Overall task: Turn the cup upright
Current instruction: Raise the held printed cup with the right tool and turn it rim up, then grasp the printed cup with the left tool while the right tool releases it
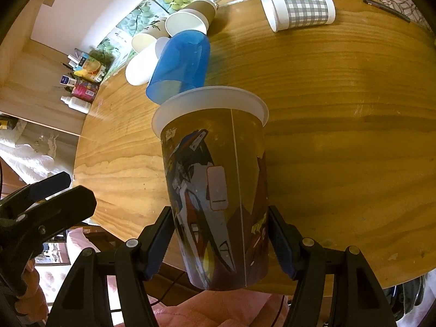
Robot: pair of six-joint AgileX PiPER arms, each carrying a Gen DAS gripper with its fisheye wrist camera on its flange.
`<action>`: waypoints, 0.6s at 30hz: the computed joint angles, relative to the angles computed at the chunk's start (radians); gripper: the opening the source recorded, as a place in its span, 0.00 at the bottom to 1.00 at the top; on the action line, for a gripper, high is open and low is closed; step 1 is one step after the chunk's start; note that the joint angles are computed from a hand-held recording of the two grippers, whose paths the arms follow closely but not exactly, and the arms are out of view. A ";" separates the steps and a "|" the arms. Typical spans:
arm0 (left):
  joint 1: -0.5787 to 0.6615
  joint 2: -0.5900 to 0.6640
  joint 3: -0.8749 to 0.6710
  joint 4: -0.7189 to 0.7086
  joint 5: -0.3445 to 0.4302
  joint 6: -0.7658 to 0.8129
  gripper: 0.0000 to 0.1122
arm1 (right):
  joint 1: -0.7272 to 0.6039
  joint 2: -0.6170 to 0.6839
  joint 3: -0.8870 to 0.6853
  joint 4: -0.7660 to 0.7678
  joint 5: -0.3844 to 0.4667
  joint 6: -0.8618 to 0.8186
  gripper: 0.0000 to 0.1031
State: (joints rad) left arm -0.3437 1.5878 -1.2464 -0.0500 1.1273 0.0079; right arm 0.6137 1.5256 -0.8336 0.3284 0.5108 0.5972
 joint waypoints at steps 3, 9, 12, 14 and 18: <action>0.009 0.017 -0.007 -0.011 0.013 0.003 0.91 | -0.002 0.005 -0.004 0.014 0.002 -0.011 0.66; 0.029 0.040 -0.004 -0.035 0.028 0.017 0.91 | 0.001 0.004 -0.004 0.032 -0.001 -0.023 0.69; 0.033 0.046 0.000 -0.046 0.029 0.019 0.91 | 0.009 0.007 -0.015 0.011 0.011 -0.005 0.69; 0.036 0.055 -0.004 -0.051 0.033 0.018 0.91 | 0.014 0.008 -0.020 0.002 0.018 0.004 0.70; 0.044 0.077 -0.019 -0.074 0.044 0.023 0.91 | 0.021 0.004 -0.020 0.009 0.023 -0.002 0.71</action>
